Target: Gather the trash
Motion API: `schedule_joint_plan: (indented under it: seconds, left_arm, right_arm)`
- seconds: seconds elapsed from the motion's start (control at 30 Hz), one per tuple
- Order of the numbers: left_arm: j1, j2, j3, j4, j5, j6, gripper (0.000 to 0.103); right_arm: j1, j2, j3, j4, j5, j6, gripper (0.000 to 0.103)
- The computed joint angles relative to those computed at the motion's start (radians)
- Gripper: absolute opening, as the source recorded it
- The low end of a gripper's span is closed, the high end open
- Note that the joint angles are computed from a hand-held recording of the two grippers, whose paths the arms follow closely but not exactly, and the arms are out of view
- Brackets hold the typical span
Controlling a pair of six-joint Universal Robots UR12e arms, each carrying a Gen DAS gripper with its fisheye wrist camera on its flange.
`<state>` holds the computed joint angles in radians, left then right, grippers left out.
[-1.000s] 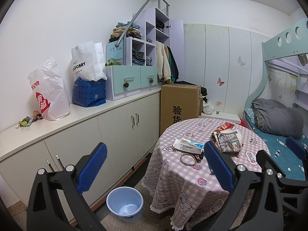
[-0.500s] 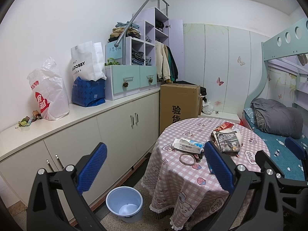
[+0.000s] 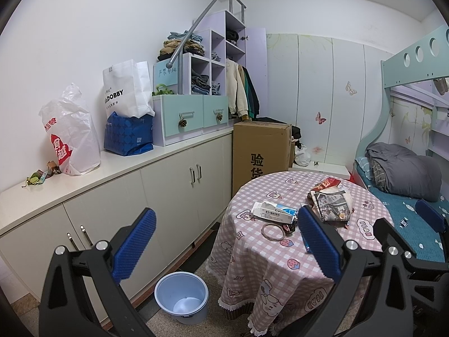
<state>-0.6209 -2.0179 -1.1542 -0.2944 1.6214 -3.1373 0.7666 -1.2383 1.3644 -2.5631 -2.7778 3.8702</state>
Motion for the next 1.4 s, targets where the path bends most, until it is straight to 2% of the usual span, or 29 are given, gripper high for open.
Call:
schedule_joint_plan:
  seconds: [0.17,0.5,0.73,0.8,0.93,1.07,1.23,1.4]
  left_arm:
    - [-0.004,-0.001,-0.002,0.0,0.004,0.002,0.099]
    - [-0.008,-0.021,0.009,-0.017,0.008,0.012,0.099]
    - [-0.009,-0.053,0.034,-0.043,0.013,0.03,0.099]
    - [-0.006,-0.071,0.056,-0.076,0.006,0.027,0.099]
    - [0.006,-0.103,0.097,-0.149,-0.064,0.008,0.099]
    - [-0.001,-0.155,0.168,-0.234,-0.062,0.018,0.099]
    - [-0.001,-0.223,0.271,-0.354,-0.094,0.025,0.099]
    - [0.003,-0.303,0.4,-0.467,-0.145,0.021,0.095]
  right_arm:
    - [-0.005,-0.01,0.003,0.05,0.005,0.059,0.097]
    - [-0.013,-0.013,0.001,0.089,0.012,0.081,0.097]
    - [-0.042,-0.043,0.053,0.087,0.091,0.149,0.097]
    - [-0.053,-0.054,0.066,0.139,0.105,0.204,0.097]
    - [-0.079,-0.077,0.104,0.171,0.149,0.268,0.097]
    - [-0.115,-0.093,0.135,0.212,0.217,0.331,0.097]
    - [-0.177,-0.086,0.144,0.204,0.356,0.284,0.097]
    - [-0.226,-0.069,0.143,0.179,0.441,0.247,0.094]
